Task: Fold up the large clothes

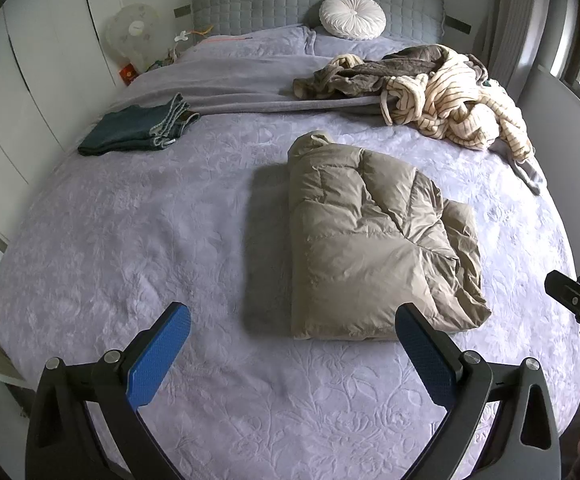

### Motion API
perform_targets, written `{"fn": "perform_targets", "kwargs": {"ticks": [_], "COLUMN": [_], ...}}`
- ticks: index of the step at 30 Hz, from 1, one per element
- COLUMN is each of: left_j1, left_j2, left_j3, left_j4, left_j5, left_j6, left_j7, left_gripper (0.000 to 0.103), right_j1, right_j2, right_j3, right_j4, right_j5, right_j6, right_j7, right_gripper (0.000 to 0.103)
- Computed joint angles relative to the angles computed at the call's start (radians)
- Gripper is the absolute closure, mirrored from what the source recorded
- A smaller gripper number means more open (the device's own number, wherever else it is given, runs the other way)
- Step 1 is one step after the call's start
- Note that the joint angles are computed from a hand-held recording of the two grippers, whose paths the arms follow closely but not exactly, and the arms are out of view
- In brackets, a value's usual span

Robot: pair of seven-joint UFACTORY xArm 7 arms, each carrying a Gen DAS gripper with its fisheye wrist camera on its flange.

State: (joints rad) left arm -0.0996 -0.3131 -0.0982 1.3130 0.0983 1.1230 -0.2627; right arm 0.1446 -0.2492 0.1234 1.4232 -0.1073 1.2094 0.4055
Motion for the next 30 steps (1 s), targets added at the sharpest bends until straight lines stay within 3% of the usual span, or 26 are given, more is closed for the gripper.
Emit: {"fn": "perform_targets", "kwargs": {"ticks": [30], "left_j1": [0.000], "left_j2": [0.002], "left_j3": [-0.001], "left_j4": [0.003], "left_j5": [0.003], "left_j6": [0.003], "left_j7": [-0.002], "left_gripper": [0.001], "right_j1": [0.006], "right_j2": [0.007], "right_j3": [0.003], "right_j4": [0.014], "right_j5": [0.002], "right_j6": [0.010], "right_j7": [0.001], "right_gripper": [0.019]}}
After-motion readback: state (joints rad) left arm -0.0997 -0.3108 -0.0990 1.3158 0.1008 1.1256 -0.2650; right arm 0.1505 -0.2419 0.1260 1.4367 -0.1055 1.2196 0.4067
